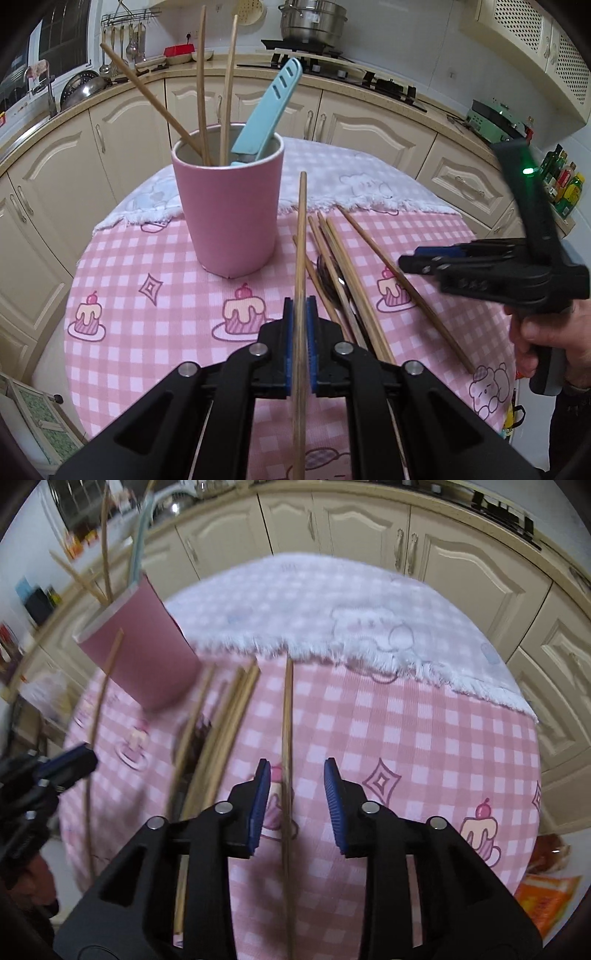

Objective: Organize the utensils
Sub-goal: 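Lift both chopsticks and carry them over the pink cup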

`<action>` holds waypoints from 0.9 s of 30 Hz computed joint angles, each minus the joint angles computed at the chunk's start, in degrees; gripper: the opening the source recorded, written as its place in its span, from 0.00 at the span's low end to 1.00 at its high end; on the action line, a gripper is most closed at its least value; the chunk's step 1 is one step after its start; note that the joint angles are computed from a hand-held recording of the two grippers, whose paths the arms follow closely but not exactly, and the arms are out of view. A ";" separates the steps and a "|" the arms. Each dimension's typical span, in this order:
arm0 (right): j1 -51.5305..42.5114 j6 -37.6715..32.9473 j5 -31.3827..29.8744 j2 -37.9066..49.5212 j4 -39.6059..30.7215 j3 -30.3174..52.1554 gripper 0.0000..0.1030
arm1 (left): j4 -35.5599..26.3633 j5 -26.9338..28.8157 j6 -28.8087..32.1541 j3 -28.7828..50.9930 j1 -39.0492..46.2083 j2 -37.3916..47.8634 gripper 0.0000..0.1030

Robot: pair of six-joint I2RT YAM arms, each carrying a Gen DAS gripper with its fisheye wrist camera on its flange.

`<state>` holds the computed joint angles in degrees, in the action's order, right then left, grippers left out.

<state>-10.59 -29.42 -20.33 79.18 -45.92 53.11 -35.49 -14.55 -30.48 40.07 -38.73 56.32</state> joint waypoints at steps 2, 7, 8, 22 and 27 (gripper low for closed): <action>2.80 0.17 4.25 0.60 2.37 -1.37 0.30 | 0.02 -0.45 -0.54 -0.26 -0.58 -0.32 0.06; 5.43 -0.58 6.44 -1.13 4.22 -2.92 0.05 | 0.19 -1.28 -0.51 -0.33 -0.53 -1.49 0.06; 5.18 -0.86 5.61 -1.24 4.17 -3.04 0.05 | 0.11 -1.54 -0.45 -0.37 -0.39 -2.21 0.06; -12.68 -5.51 -29.66 -2.73 -9.21 7.13 0.05 | 0.60 -4.95 1.81 1.87 0.37 -11.06 0.06; -10.17 2.64 -35.86 -6.84 -3.74 7.96 0.05 | 0.85 -4.25 4.65 4.77 3.90 -12.19 0.05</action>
